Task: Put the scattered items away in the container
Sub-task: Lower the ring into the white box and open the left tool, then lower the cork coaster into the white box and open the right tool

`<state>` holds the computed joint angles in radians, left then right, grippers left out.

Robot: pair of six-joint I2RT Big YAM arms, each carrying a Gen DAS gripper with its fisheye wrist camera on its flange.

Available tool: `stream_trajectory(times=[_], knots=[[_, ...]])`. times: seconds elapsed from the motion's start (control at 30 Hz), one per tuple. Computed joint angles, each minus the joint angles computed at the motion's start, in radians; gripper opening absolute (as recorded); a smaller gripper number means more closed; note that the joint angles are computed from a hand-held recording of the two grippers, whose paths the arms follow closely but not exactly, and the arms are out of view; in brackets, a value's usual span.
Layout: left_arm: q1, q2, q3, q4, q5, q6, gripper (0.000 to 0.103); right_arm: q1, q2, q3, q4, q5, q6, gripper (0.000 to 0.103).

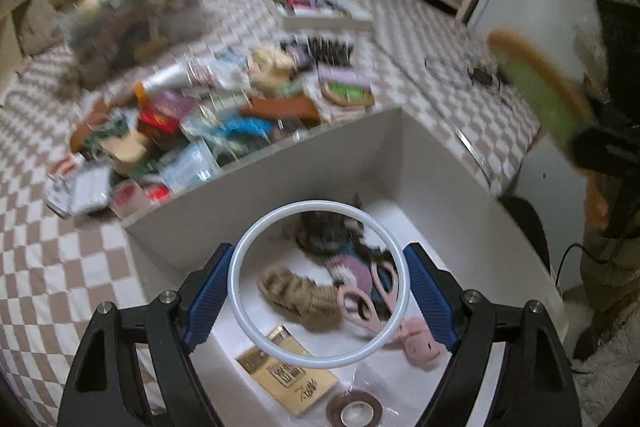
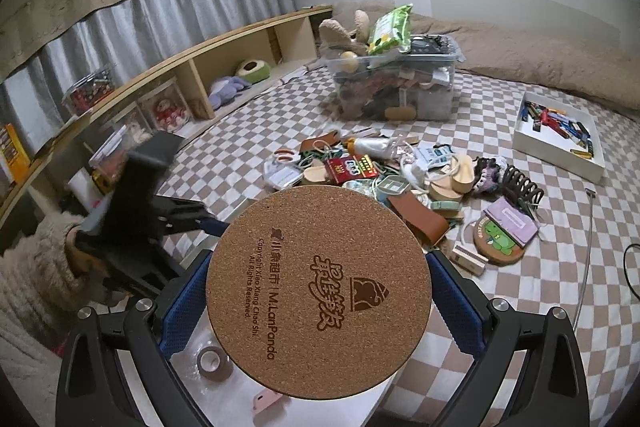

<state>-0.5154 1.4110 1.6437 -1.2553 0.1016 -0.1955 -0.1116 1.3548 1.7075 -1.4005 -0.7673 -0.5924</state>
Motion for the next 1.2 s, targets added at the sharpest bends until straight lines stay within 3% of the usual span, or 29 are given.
stream_trajectory(times=[0.3, 0.57, 0.67, 1.0, 1.2], knots=[[-0.023, 0.088, 0.048, -0.115, -0.054, 0.045, 0.084, 0.008, -0.003, 0.003, -0.038, -0.008, -0.049, 0.101], [-0.023, 0.120, 0.050, -0.176, -0.008, 0.055, 0.085, 0.007, 0.004, -0.005, -0.048, 0.004, -0.061, 0.101], [-0.021, 0.118, 0.051, -0.180, -0.002, 0.048, 0.090, 0.009, 0.009, -0.008, -0.049, 0.009, -0.059, 0.101], [-0.015, 0.076, 0.036, -0.123, 0.017, 0.029, 0.090, 0.034, 0.019, -0.013, -0.056, 0.039, -0.064, 0.101], [-0.015, 0.025, 0.030, -0.066, -0.071, 0.033, 0.090, 0.050, 0.022, -0.025, -0.077, 0.070, -0.080, 0.101]])
